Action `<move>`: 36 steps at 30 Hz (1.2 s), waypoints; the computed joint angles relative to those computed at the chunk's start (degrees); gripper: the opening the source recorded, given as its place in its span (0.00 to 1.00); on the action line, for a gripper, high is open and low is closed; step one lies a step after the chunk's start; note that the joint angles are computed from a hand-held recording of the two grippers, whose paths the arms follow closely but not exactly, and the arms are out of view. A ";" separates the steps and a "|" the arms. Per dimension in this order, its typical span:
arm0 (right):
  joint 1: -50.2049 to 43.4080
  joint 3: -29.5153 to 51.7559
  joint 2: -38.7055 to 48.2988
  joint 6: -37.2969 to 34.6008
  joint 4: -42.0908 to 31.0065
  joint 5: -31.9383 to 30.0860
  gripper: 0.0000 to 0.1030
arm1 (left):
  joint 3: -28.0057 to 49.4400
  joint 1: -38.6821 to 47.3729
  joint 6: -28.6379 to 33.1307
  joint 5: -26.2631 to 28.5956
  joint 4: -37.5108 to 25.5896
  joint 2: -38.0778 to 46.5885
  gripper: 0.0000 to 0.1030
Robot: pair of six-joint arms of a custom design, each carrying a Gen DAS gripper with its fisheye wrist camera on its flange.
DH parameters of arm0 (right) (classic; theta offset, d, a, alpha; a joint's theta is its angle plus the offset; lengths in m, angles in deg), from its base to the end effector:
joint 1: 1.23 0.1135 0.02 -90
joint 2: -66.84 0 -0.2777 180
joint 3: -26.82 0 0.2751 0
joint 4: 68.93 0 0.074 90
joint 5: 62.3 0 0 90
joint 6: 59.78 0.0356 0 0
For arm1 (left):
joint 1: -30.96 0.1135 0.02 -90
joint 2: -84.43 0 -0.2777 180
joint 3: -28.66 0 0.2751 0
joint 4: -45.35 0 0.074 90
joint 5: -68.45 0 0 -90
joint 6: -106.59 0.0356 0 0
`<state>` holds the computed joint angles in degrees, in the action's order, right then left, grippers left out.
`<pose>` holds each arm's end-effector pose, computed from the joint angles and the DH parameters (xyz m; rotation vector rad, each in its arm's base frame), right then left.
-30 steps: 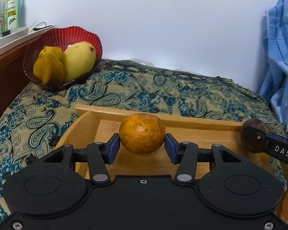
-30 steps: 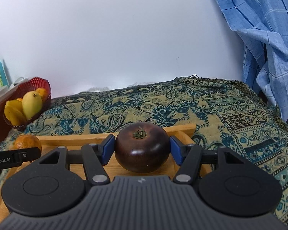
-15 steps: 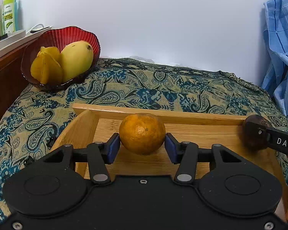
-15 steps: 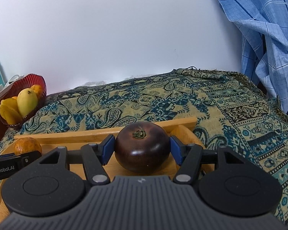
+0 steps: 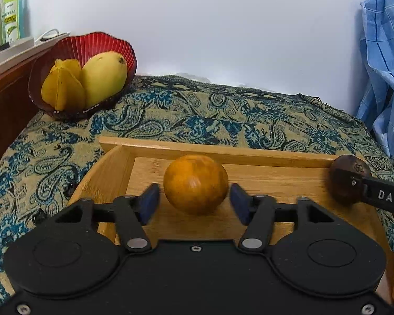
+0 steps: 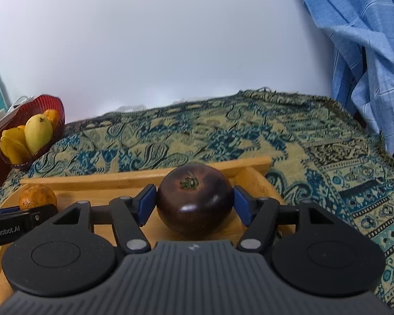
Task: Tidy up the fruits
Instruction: 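Carry the orange and tomato over the bamboo tray and open both tools, then withdraw both tools from the tray toward the remaining mandarins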
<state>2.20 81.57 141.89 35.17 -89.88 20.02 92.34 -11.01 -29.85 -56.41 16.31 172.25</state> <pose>0.2877 0.0220 0.2143 -0.0393 2.2932 0.2294 0.2533 -0.2004 0.1959 -0.3263 2.2641 -0.0160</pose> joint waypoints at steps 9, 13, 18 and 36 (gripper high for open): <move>0.67 -0.27 -1.56 -2.10 -2.29 2.31 0.82 | -0.43 -0.33 0.29 -0.12 -0.48 -0.19 0.77; 0.28 -0.26 -1.76 -1.92 -2.56 1.95 0.85 | -0.34 -0.62 0.32 -0.26 -0.71 -0.12 0.82; 0.17 -0.81 -2.91 -2.25 -2.52 2.41 0.87 | -0.54 -0.81 0.73 0.34 -0.57 -0.27 0.87; -0.27 -3.21 -7.65 -2.25 -3.70 2.08 0.88 | -1.73 -4.57 -2.36 -2.81 -2.78 -2.34 0.99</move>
